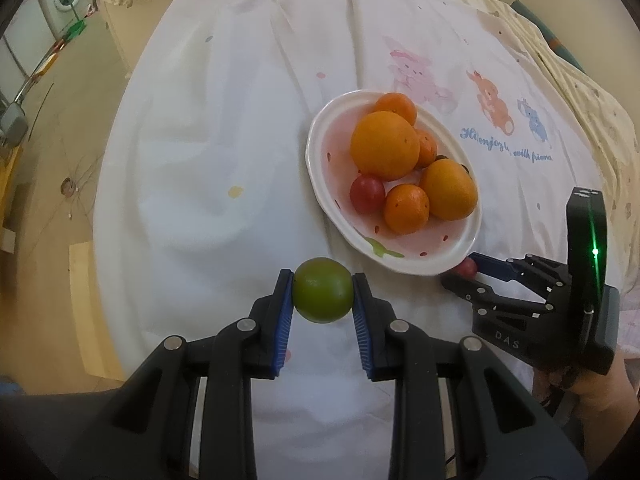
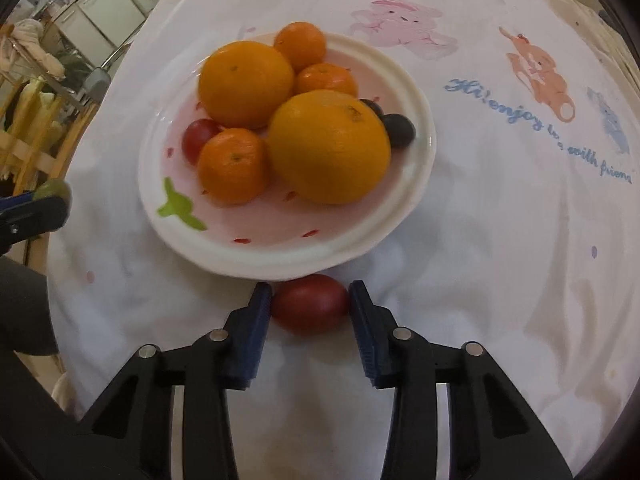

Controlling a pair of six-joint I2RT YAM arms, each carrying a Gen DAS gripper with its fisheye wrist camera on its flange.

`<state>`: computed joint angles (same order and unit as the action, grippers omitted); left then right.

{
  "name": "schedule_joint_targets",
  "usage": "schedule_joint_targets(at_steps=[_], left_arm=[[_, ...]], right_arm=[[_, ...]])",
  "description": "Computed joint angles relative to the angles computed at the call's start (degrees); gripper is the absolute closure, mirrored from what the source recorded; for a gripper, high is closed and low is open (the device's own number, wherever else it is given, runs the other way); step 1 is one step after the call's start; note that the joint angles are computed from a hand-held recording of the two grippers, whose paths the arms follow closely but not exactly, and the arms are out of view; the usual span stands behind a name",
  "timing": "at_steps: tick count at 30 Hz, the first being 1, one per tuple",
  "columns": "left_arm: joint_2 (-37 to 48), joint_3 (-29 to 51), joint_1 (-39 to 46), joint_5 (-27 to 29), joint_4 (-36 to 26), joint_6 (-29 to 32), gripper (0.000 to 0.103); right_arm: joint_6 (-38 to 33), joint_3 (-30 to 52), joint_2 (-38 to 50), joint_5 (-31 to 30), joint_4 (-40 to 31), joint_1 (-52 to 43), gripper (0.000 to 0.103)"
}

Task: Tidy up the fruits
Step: 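Grasp the last red cherry tomato with the right tool while the left tool holds the lime, then lower the cherry tomato into the plate and open the right tool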

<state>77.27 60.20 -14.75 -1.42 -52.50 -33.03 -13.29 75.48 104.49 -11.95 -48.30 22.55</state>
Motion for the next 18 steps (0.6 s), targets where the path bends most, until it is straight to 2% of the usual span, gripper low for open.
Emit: schedule_joint_targets(at_steps=[12, 18], left_arm=[[-1.2, -1.2, 1.3, -0.7, 0.1, -1.0, 0.078], [-2.0, -1.1, 3.3, 0.7, 0.7, -1.8, 0.078]], right_arm=[[-2.8, -0.6, -4.2, -4.5, -3.7, -3.1, 0.062], [-1.9, 0.6, -7.6, -11.2, -6.5, -7.3, 0.062]])
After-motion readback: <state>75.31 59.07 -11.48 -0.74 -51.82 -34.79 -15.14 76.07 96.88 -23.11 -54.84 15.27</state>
